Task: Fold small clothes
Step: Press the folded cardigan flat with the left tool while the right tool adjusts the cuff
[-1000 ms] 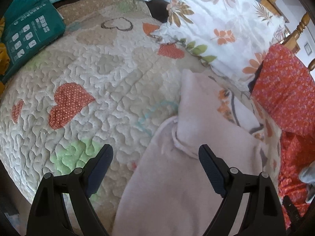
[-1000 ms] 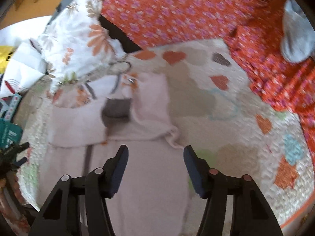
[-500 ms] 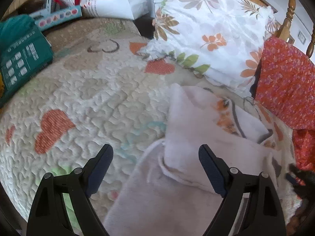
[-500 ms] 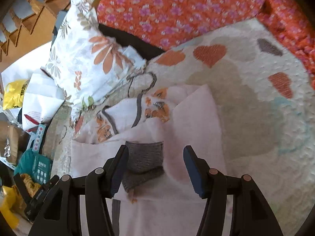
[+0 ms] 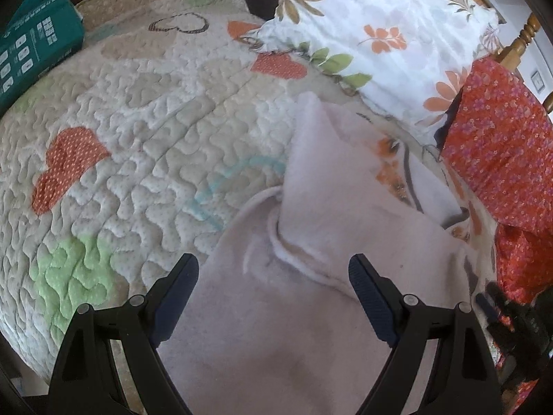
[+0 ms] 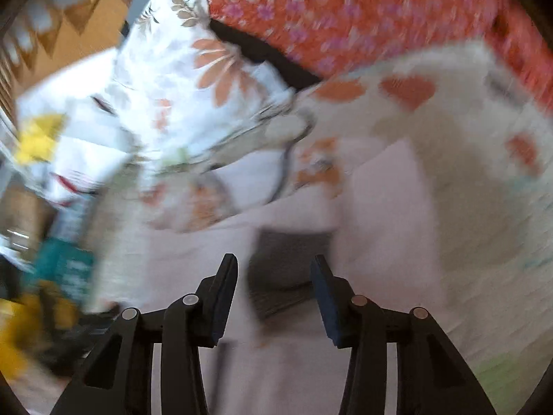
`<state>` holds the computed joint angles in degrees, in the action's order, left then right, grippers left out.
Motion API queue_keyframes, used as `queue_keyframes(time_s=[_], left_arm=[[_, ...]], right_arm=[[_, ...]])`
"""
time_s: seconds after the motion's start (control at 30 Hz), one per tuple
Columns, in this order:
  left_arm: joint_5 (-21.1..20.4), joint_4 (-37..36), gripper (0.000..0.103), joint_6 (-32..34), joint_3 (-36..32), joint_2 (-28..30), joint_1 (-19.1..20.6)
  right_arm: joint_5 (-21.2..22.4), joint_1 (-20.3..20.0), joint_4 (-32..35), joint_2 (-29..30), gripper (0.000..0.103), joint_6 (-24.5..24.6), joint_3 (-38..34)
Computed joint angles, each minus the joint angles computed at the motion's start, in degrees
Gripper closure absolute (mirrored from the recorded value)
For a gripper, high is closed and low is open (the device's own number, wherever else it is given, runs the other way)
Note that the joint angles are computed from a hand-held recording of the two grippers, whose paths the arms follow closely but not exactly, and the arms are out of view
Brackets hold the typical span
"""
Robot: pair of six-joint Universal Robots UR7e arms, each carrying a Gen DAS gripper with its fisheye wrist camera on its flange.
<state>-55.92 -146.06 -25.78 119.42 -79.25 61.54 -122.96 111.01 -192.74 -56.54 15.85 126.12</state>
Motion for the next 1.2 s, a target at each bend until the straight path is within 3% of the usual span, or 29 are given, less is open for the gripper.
queue_keyframes(time_s=[0.03, 0.17, 0.37, 0.4, 0.43, 0.47, 0.53, 0.63, 0.77, 0.87, 1.0, 1.1, 1.2], left_arm=[[-0.1, 0.2, 0.015, -0.3, 0.0, -0.1, 0.1], [-0.6, 1.0, 0.015, -0.8, 0.0, 0.0, 0.1], [-0.4, 1.6, 0.015, -0.8, 0.3, 0.9, -0.6], [-0.5, 1.8, 0.015, -0.8, 0.2, 1.1, -0.6], [-0.5, 1.9, 0.015, -0.8, 0.2, 1.2, -0.7], [-0.5, 1.9, 0.015, -0.8, 0.1, 1.4, -0.9], [-0.5, 1.8, 0.015, -0.9, -0.1, 1.8, -1.1], [-1.0, 1.6, 0.015, -1.2, -0.6, 2.8, -1.4], [-0.8, 1.5, 0.015, -1.1, -1.1, 4.2, -2.1], [-0.7, 3.3, 0.015, -0.7, -1.7, 5.5, -2.6], [-0.6, 6.2, 0.015, -1.4, -2.7, 7.1, -2.5], [-0.3, 5.9, 0.015, -1.3, -2.6, 7.2, -2.9], [-0.6, 5.9, 0.015, -1.2, -2.6, 7.0, -2.8]], right_arm=[[2.4, -1.1, 1.3, -0.7, 0.054, 1.6, 0.6], [-0.1, -3.7, 7.8, 0.3, 0.054, 7.9, -0.3], [-1.1, -5.0, -0.5, 3.9, 0.054, 4.8, -1.9], [-0.9, -5.1, -0.4, 4.5, 0.064, 4.9, -2.5], [-0.8, -4.8, 0.8, 4.5, 0.086, 5.4, -3.2], [-0.3, -4.6, 2.9, 4.1, 0.087, 5.9, -3.6], [-1.1, -3.3, 5.4, 3.8, 0.088, 6.5, -4.5], [-2.8, -0.7, 3.8, 2.7, 0.088, 5.1, -4.1], [-8.7, 0.9, 1.2, 1.0, 0.089, 4.7, -3.0], [-12.0, -0.6, 4.5, -0.5, 0.088, 7.5, -2.1], [-13.3, -2.7, 9.9, -2.6, 0.075, 14.2, -0.6], [-13.4, -2.9, 5.0, -4.0, 0.073, 14.8, 1.6], [-15.1, -0.9, 0.1, -3.5, 0.067, 10.8, 1.7]])
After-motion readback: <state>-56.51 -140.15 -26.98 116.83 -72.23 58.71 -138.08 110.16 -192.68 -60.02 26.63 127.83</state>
